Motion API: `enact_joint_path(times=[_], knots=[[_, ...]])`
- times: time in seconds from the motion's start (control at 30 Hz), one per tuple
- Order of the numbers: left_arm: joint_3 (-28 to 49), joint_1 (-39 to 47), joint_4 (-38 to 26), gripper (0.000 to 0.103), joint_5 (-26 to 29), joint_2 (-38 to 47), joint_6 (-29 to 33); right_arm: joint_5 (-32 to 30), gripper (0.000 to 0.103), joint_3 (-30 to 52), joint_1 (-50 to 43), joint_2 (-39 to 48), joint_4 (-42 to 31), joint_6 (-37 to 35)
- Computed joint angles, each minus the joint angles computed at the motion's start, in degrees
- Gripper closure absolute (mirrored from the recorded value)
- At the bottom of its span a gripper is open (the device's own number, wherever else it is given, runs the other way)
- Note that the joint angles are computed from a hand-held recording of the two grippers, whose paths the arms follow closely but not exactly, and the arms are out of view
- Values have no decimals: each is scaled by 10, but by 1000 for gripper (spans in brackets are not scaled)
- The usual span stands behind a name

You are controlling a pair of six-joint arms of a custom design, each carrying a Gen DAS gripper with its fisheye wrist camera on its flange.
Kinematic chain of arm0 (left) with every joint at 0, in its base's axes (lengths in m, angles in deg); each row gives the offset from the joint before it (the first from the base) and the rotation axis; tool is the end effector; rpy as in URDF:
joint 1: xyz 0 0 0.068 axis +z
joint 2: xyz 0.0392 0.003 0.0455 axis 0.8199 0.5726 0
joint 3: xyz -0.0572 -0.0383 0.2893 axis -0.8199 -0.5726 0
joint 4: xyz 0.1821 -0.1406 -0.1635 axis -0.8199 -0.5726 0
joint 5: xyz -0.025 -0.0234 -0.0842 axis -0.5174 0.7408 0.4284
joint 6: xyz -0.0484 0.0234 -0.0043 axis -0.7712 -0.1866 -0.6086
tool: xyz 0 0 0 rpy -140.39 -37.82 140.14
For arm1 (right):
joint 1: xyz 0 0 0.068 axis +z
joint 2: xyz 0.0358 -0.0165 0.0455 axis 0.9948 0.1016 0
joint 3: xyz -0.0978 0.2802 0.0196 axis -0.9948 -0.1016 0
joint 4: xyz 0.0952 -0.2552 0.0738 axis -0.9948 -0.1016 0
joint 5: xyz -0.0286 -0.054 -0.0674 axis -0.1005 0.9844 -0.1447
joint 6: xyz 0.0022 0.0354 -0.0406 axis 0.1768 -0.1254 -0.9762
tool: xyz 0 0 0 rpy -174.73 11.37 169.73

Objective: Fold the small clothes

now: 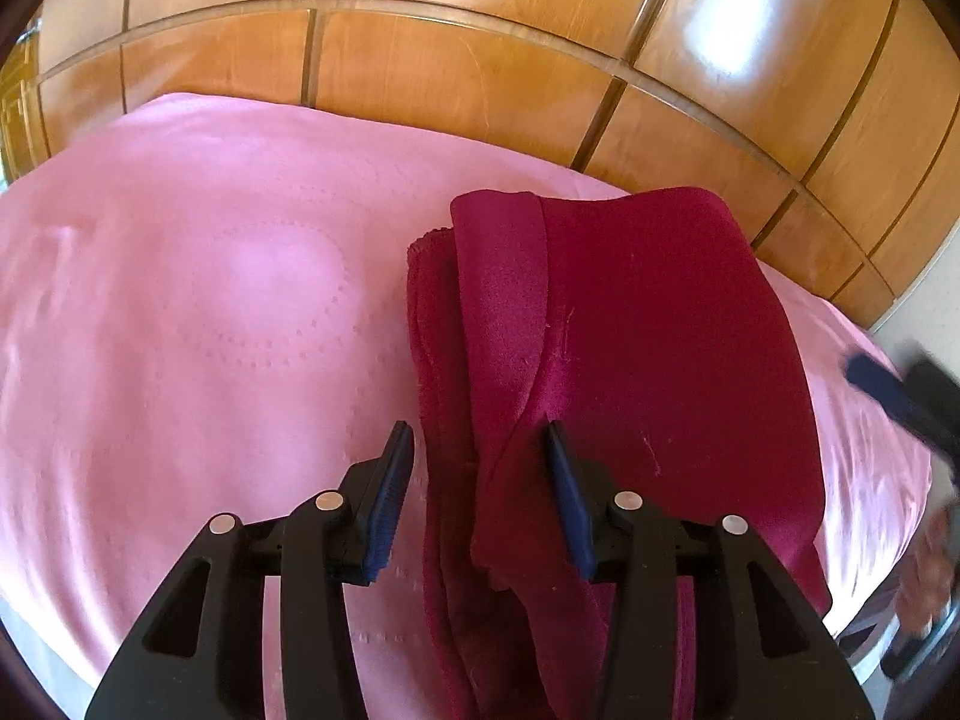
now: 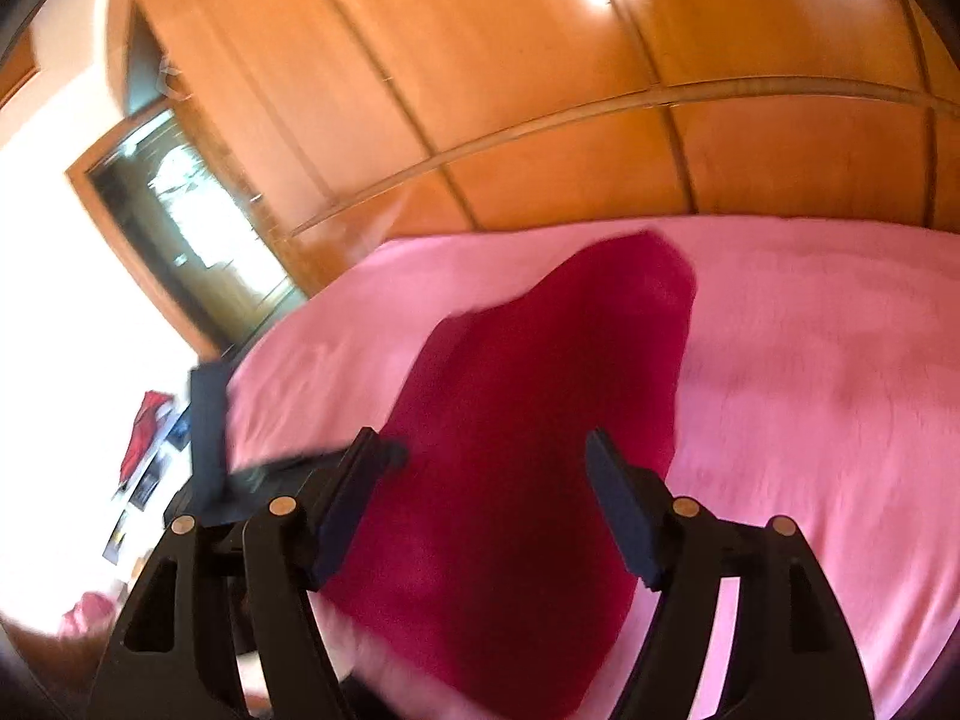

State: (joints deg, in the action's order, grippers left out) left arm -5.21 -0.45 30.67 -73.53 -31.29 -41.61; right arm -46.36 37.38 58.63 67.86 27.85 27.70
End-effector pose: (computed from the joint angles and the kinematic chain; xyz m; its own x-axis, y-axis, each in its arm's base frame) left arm 0.1219 -0.1502 0.2192 -0.7735 -0.2437 -0.5851 -0.1057 0.9598 -0.2600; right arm 0.1961 -0.0612 0.2246 -0.7543 -0.0806 -0.6516 -0.5155 0.6874 0.5116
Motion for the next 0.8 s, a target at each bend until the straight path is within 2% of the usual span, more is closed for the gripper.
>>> enact_joint_path(times=[0.07,0.17,0.27,0.37,0.5,0.53,0.57,0.6,0.63,0.8], knots=[[2,1,-1,59,-1,1,1,19,32,10,56,36,88,101],[5,-5,-11,59,-12,13,7,92,33,10,124,88,202,212],[-6,-7,3,59,-18,18,11,178,34,11,174,148,295,267],[-25,2,33,59,-12,11,11,167,34,24,166,201,322,270],[-11,-27,11,59,-48,16,-18,169,32,13,161,194,345,247],[-6,-37,1,58,-59,17,-27,163,29,6,155,181,339,240],[1,-46,-13,51,-70,20,-39,160,25,-5,154,159,339,242],[14,-60,-40,48,-89,28,-59,162,15,-15,148,141,341,242],[19,-67,-54,47,-99,32,-70,166,10,-29,147,125,355,249],[18,-87,-77,46,-103,23,-89,116,10,-69,88,43,293,186]])
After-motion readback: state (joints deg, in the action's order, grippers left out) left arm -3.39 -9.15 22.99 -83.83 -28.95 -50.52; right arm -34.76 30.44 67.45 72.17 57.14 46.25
